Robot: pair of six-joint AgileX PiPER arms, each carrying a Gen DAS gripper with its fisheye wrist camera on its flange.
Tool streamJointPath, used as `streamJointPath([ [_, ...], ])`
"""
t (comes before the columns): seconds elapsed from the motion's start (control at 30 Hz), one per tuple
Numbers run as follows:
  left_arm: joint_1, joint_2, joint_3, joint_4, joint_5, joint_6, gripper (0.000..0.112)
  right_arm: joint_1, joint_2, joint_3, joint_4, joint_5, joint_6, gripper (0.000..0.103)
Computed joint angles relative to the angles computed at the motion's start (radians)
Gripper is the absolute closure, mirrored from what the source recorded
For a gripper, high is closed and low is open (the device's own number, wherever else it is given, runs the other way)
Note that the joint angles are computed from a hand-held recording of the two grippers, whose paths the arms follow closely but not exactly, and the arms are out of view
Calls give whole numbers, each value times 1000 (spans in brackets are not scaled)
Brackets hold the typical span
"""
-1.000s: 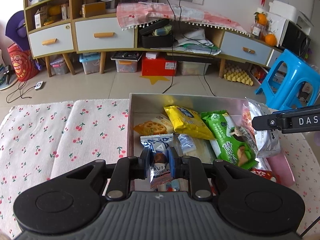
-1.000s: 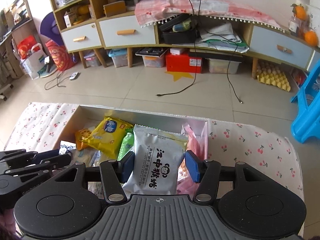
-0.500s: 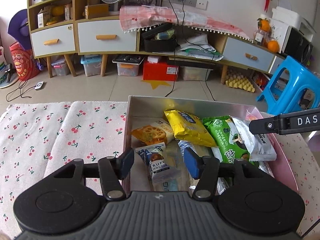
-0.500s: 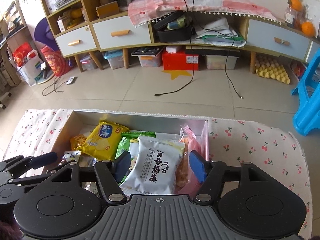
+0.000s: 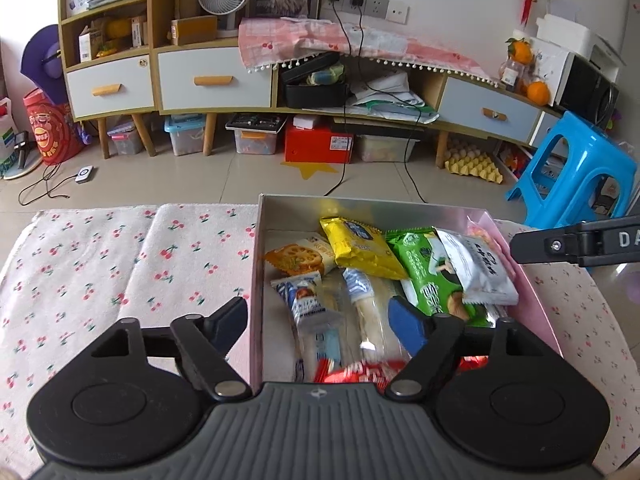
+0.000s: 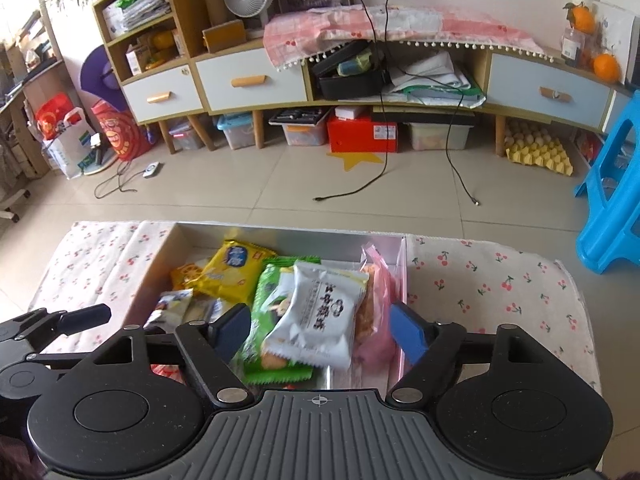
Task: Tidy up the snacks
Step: 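Carry both packs into the pink box and open both tools, then grasp gold wafer bar with right tool while left tool approaches brown cake pack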
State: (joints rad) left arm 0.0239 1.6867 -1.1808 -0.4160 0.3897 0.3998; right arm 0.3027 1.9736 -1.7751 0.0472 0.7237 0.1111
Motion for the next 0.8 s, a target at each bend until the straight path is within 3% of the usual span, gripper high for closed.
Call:
streamJointPath([
  [0.27, 15, -112, 111, -10, 24, 8, 21, 34, -160, 211, 17, -55, 14, 20],
  [0.63, 26, -228, 225, 42, 77, -29, 17, 91, -354, 468, -18, -126, 84, 20],
  [0.8, 47, -271, 286, -8, 66, 58, 15, 113, -426, 597, 5, -186, 61, 19],
])
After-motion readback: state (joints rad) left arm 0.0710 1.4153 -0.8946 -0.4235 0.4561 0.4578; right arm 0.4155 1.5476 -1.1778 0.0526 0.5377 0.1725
